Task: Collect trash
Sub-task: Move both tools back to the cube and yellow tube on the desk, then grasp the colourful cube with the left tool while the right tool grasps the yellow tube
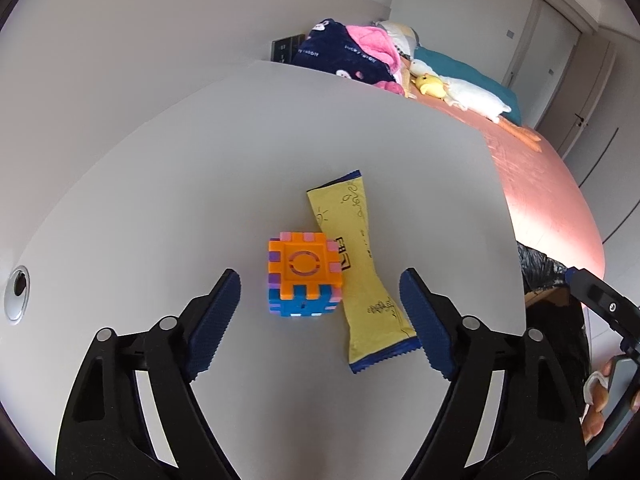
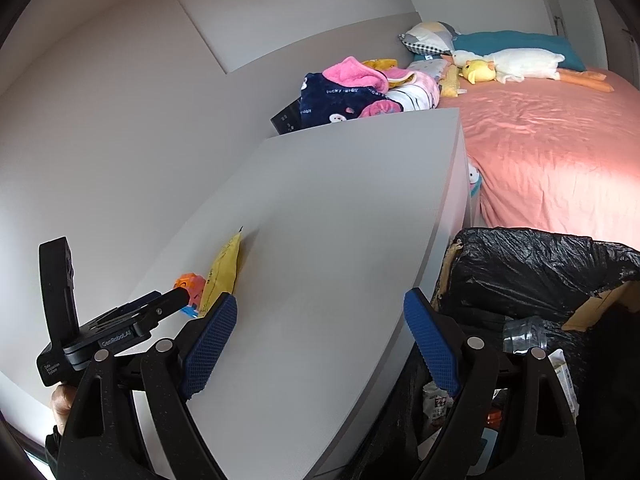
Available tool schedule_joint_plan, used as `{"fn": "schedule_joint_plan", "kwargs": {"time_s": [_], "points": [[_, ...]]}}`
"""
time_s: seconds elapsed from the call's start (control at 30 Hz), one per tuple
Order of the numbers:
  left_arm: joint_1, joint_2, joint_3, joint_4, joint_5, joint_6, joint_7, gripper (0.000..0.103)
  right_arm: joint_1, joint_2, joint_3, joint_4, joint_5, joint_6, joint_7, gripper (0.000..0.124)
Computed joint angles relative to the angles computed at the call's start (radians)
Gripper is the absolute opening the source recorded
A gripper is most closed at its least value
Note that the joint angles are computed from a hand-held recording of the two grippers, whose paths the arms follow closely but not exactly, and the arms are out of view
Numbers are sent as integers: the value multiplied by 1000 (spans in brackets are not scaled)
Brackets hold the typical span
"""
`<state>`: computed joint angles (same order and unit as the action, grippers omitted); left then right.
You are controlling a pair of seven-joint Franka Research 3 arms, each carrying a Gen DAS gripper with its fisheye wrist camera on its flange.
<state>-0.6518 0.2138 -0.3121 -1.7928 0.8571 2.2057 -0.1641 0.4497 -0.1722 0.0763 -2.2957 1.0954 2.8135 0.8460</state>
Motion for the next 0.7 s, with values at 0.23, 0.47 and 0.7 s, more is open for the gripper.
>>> {"fn": "schedule_joint_plan", "kwargs": {"time_s": [0.23, 0.47, 0.7], "points": [[21, 13, 6, -9, -40, 17, 44, 62, 5, 37, 15, 33, -22, -5, 20, 86], [31, 8, 17, -35, -31, 47, 42, 42, 9, 63, 31, 54, -52, -12, 45, 86], [29, -40, 9, -68, -3, -13, -11, 41, 18, 99, 53, 90, -86, -20, 68, 86]]}}
